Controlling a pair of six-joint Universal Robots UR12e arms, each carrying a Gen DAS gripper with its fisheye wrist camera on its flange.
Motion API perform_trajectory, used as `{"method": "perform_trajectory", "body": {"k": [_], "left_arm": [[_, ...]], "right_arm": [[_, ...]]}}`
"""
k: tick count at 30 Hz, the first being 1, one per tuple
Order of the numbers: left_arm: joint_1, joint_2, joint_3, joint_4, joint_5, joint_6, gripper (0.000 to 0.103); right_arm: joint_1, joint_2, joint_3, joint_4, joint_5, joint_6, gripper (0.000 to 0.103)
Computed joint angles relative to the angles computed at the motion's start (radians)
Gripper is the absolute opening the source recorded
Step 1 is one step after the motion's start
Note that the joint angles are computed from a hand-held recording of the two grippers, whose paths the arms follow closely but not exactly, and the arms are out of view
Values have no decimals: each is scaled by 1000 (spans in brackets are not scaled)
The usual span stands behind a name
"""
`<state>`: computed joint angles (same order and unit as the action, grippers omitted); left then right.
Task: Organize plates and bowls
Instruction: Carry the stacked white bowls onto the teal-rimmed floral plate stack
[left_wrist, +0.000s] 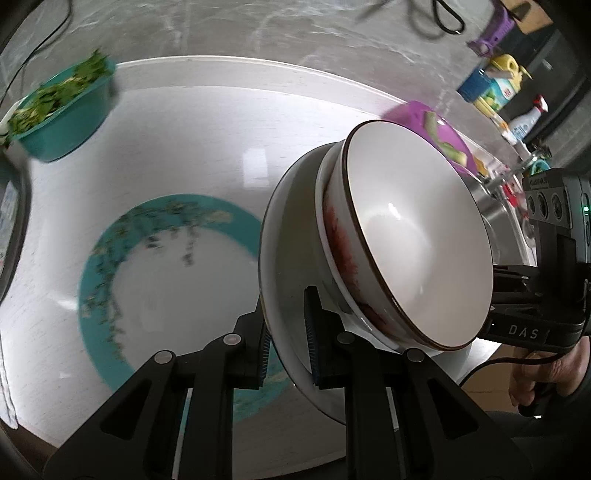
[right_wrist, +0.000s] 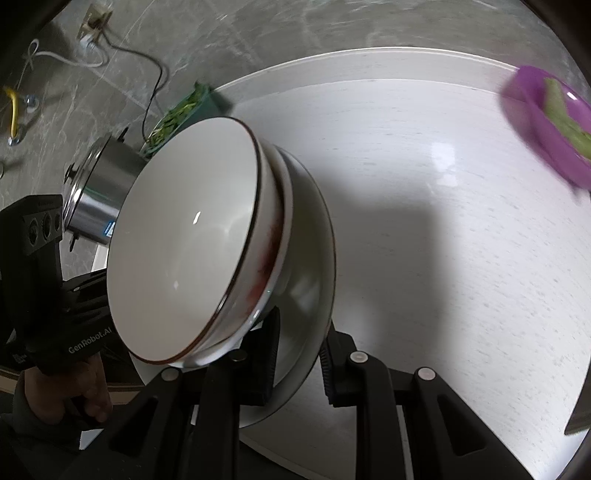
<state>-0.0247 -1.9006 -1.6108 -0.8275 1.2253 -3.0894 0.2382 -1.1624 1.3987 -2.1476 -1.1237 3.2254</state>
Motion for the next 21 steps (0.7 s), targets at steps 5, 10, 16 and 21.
{"method": "perform_trajectory", "body": {"k": [5, 10, 16, 21], "left_arm": [[38, 17, -27, 1, 4, 1, 15], [71, 23, -49, -6, 14, 10, 15], [105, 15, -58, -23, 8, 32, 15], [122, 2, -58, -31, 3, 63, 15]], "right_arm": [[30, 41, -59, 35, 5, -17, 23], [56, 81, -109, 64, 14, -27, 23], [74, 116, -145, 83, 15, -22, 23], [84, 136, -164, 91, 9, -11, 23]]}}
